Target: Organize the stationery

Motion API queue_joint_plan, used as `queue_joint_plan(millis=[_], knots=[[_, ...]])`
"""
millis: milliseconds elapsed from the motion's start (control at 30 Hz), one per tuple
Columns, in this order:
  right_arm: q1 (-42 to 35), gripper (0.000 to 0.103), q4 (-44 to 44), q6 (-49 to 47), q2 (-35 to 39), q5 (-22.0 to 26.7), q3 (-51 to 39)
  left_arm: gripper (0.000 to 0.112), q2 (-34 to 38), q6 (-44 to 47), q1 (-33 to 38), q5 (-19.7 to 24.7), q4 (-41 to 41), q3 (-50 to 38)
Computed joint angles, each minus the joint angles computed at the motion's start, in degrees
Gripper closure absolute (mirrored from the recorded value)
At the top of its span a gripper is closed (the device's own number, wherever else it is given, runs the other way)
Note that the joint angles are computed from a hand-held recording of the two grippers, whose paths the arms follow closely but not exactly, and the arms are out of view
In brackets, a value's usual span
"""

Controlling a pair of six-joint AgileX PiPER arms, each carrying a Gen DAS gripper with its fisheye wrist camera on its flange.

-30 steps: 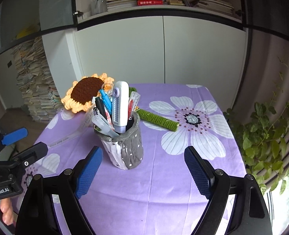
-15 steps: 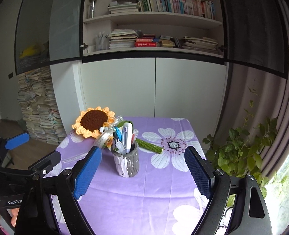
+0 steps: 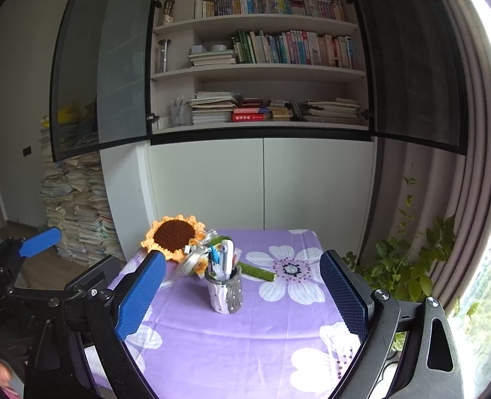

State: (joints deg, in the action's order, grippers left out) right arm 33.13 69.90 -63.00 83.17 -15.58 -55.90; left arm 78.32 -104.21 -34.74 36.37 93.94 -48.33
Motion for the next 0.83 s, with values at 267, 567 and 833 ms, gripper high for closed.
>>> queue_joint_plan(millis=[267,567,833], knots=[[-0.7,0.009,-2.7,3.7,-2.3,0.9,2.2,0.010,0.0,0.8,-1.7,1.8,-0.3,0.0],[-2.1,0.009,-6.9,8.6,-2.3,2.3,2.4,0.010,0.1,1.4,-1.3,2.5,-1.3,-0.3],[-3.1,0.009,-7.6,9.6,-1.4,3.6,1.5,0.010,0.7,1.3,-1.0,2.5,-1.0,-0.5]])
